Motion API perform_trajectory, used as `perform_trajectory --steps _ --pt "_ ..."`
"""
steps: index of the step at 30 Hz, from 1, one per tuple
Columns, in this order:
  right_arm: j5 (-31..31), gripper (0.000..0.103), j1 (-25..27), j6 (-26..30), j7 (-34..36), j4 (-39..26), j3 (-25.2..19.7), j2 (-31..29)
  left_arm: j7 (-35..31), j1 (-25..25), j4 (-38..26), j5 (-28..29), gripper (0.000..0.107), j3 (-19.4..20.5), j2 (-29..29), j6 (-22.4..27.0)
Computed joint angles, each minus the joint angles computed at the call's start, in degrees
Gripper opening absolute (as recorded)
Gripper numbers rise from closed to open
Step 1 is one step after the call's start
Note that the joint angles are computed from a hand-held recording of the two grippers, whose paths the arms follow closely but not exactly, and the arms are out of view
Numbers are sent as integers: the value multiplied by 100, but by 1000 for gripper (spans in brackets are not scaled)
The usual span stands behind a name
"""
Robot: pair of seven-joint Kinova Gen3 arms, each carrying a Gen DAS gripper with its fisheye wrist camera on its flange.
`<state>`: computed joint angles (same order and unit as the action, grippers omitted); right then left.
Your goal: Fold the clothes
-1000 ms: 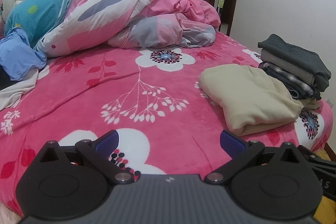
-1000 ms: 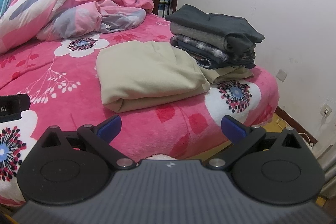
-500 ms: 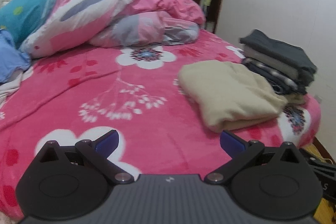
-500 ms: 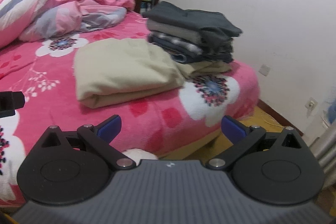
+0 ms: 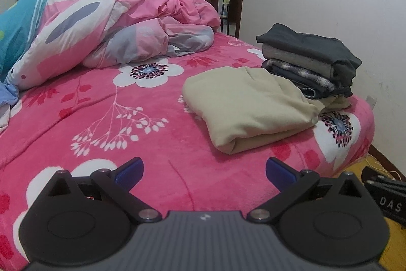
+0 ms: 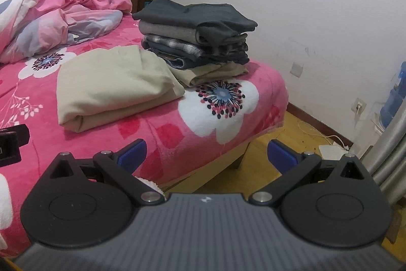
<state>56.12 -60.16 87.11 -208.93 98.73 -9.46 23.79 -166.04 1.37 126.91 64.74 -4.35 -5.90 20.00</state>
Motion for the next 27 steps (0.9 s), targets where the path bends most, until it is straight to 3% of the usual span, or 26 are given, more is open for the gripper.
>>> perform_trajectory --steps 27 --pt "-60 102 94 -155 -4 121 -26 -46 673 92 -65 -687 103 53 76 -20"
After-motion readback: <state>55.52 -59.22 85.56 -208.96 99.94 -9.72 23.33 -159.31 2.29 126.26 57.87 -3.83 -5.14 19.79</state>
